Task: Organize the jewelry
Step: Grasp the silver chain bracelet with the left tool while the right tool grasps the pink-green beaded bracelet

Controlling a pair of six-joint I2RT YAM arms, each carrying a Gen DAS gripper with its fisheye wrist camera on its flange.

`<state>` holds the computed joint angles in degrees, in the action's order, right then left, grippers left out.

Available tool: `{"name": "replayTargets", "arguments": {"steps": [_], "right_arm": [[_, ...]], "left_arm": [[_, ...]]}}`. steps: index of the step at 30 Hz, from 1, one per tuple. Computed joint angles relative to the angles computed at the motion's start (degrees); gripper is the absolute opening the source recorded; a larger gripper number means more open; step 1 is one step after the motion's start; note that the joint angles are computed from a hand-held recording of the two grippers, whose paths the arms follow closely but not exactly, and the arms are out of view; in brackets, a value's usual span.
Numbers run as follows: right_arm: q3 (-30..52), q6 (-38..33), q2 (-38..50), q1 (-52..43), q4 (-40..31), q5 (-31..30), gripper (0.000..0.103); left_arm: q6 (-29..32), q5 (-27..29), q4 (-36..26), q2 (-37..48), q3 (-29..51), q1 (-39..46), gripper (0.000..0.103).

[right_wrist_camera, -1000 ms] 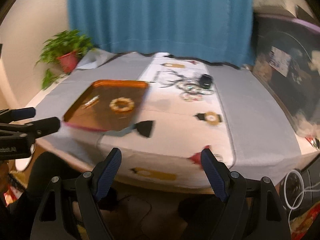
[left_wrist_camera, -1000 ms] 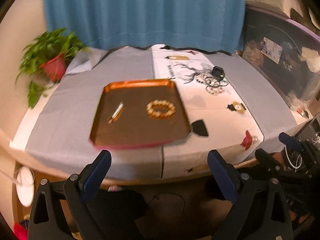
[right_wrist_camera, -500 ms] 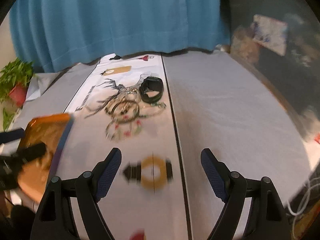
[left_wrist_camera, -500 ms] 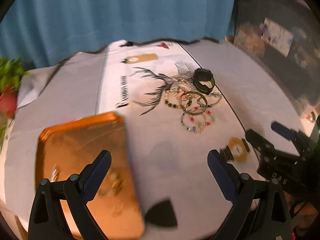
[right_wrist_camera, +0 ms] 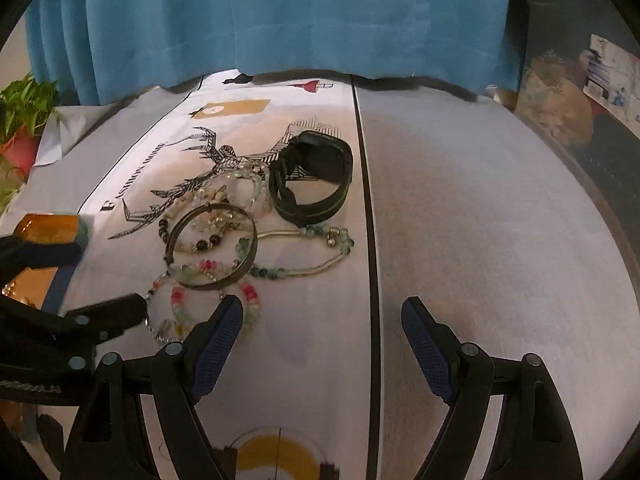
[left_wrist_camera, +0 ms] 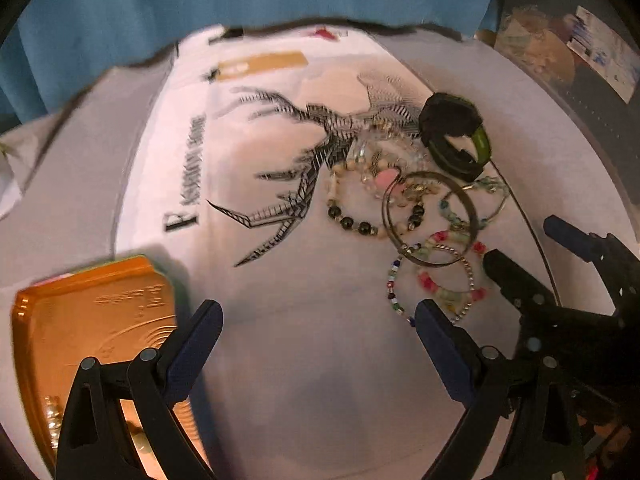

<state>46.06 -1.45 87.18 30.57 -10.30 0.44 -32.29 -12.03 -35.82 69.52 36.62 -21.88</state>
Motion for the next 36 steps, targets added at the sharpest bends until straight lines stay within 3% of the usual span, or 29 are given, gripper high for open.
{"name": "replayTargets", "arguments": {"steps": [6, 11, 13, 14, 15, 16, 17, 19, 22, 27, 31, 36], "right_arm": [[0.7, -7.2, -0.2, 0.5, -2.6, 1.7, 0.082], [-3.3, -7.9, -4.8, -2.3, -3.7, -0.9, 0.082], [-4.5, -7.0, -5.4, -2.8, -2.5, -1.5, 0.081], [-4.5, -6.7, -5.5, -2.8, -2.6, -2.3, 0.068], [-4.7, -6.9, -6.1, -3.0, -3.0, -5.0, 0.041], [-5.4, -7.8, -7.0, -1.6, -2.5, -4.5, 0.027], [-6.0, -8.6, -7.4, -0.3, -2.2, -4.0, 0.008], [-7.7, -8.4, -9.0, 2.9, -1.3, 0.2, 0.006], [-8.2, -5.7, -12.2, 2.4, -6.5, -0.8, 0.006], [-10.8, -5.2, -25.0, -1.7, -14.5, -0.3, 0.006], [-8.4, -5.6, -32.4, -4.7, -21.3, -0.5, 0.006], [-5.3, -3.4, -39.3, -2.4, -29.1, 0.8, 0.006]], "left_arm": [[3.3, 1.9, 0.6, -0.4, -0.6, 0.3, 0.098], [3.1, 2.2, 0.2, -0.2, -0.4, -2.9, 0.094], [3.0, 1.7, 1.1, -0.4, 0.0, -5.2, 0.073], [3.7, 2.3, 1.3, -0.5, 0.4, -6.0, 0.050], [4.6, 3.4, 1.7, -0.6, 0.7, -6.7, 0.022], [6.2, 7.5, 2.4, -0.6, 1.0, -6.4, 0.007], [6.0, 9.5, 2.3, -0.1, 1.5, -6.4, 0.001], [5.0, 9.7, 1.3, 0.2, 2.1, -7.2, 0.000], [2.2, 10.8, -0.8, -4.4, 0.6, -7.4, 0.000], [-3.0, 6.5, -11.2, -17.9, 0.0, -10.6, 0.000], [-7.6, 2.8, -19.8, -24.8, 2.9, -14.5, 0.000], [-21.0, -7.7, -30.8, -28.4, 9.4, -30.6, 0.000]]}}
